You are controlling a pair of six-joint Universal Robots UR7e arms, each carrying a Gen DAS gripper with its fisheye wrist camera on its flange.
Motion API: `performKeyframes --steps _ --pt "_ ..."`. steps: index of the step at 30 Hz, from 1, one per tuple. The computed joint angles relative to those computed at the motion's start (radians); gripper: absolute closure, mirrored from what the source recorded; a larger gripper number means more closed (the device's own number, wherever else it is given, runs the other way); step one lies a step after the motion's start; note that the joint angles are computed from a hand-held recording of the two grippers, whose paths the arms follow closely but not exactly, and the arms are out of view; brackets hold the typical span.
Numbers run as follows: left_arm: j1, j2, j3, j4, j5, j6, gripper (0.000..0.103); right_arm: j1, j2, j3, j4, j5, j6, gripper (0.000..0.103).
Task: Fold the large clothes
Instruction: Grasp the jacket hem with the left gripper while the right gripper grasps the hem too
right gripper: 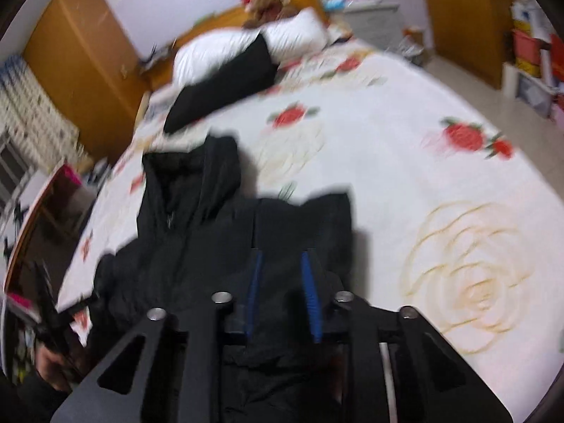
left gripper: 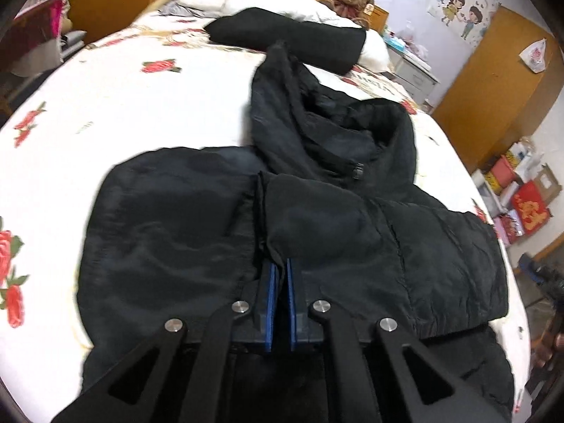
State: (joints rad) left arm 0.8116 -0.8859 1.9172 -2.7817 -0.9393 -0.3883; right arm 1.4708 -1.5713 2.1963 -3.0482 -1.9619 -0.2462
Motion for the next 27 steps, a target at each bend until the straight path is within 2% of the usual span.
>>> performKeyframes --steps 4,8,10,13,16,19,23,27 --pt "0.006 -0.021 0.025 -0.022 0.059 0.023 0.097 0.009 0.102 -0.006 -0.029 -0.025 -0.043 0.084" --pt "0.037 0.001 0.024 -0.031 0.06 0.038 0.096 0.0 0.187 -0.019 -0.06 -0.06 -0.083 0.084" --pt "0.044 0.022 0.021 -0.039 0.063 0.049 0.096 -0.024 0.215 -0.023 -0.063 -0.047 -0.077 0.085" --pt "0.038 0.034 0.014 -0.033 0.082 0.05 0.096 -0.029 0.216 -0.037 -0.035 -0.049 -0.061 0.086" --pt "0.032 0.01 0.013 0.013 0.081 0.021 0.092 -0.001 0.19 -0.048 0.016 -0.085 -0.049 0.086" --pt "0.013 -0.045 0.048 0.018 0.089 0.015 0.092 0.024 0.127 -0.027 -0.001 -0.066 -0.058 0.085" --pt "-0.027 -0.107 0.089 -0.009 0.147 0.012 0.092 0.033 0.08 -0.036 -0.055 -0.051 -0.089 0.084" --pt "-0.054 -0.059 0.027 -0.093 0.117 0.109 0.09 0.011 0.109 -0.095 -0.069 -0.065 -0.081 0.084"
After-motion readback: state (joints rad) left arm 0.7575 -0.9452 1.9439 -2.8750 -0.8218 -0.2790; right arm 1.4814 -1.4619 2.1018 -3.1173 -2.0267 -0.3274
